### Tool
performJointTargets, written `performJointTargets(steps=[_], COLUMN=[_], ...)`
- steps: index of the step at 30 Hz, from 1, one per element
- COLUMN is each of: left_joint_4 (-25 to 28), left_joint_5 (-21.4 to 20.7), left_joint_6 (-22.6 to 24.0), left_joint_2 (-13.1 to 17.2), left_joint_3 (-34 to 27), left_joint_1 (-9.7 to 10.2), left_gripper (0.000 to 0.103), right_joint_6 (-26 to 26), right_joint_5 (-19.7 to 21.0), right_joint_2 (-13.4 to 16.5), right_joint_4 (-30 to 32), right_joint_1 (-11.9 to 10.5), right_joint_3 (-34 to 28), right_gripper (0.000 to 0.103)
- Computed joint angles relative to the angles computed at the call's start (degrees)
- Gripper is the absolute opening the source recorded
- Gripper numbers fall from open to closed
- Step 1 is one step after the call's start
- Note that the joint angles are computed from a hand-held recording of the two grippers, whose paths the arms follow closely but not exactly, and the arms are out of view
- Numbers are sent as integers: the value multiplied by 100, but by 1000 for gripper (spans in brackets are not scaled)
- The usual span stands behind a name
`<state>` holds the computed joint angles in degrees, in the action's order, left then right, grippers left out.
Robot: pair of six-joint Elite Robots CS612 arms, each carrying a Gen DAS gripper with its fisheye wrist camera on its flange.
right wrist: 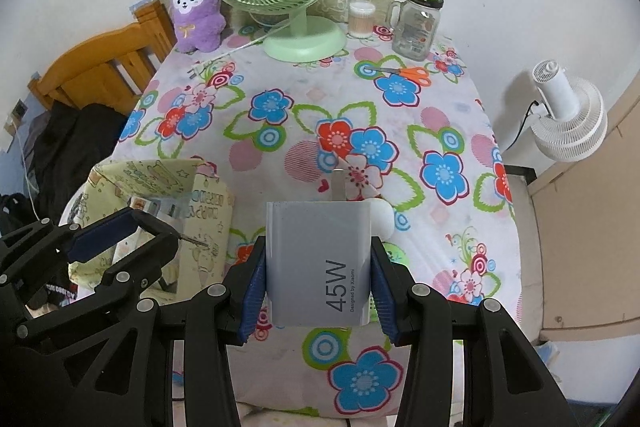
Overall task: Organize rigid objects
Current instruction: 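Lift the black key and white wall charger toward the yellow-green box, then lower the black key into the box with the left tool while the right tool holds the charger above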
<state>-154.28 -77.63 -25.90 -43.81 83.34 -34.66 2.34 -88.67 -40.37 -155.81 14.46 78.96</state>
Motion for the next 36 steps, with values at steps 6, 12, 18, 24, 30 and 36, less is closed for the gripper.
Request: performJointTargets(steps=[6,12,18,24,30,36], left_joint_4=[-170,-278,-386,-433,-297,-112], left_joint_5=[-58,-106,-129,-175,-311,-494], left_joint_6=[100,189,248,257,205,174], left_joint_2=[-51,-102,-151,-187,-142,-31], left_joint_3=[135,269,413,540,549,460], left_joint_1=[81,164,249,357,478,599], left_gripper=[31,31,31,31,31,31], right_joint_6=[126,306,429,453,532,530], right_joint_5=[-100,-120,-135,-138,-130,-176], right_joint_2=[39,88,152,231,366,518], right_joint_4=[-14,8,60,114,371,591], right_joint_1=[100,202,305,398,464,525], right_joint_3=[-71,-147,-253,-393,-622,-889], right_gripper=[50,50,50,50,50,50])
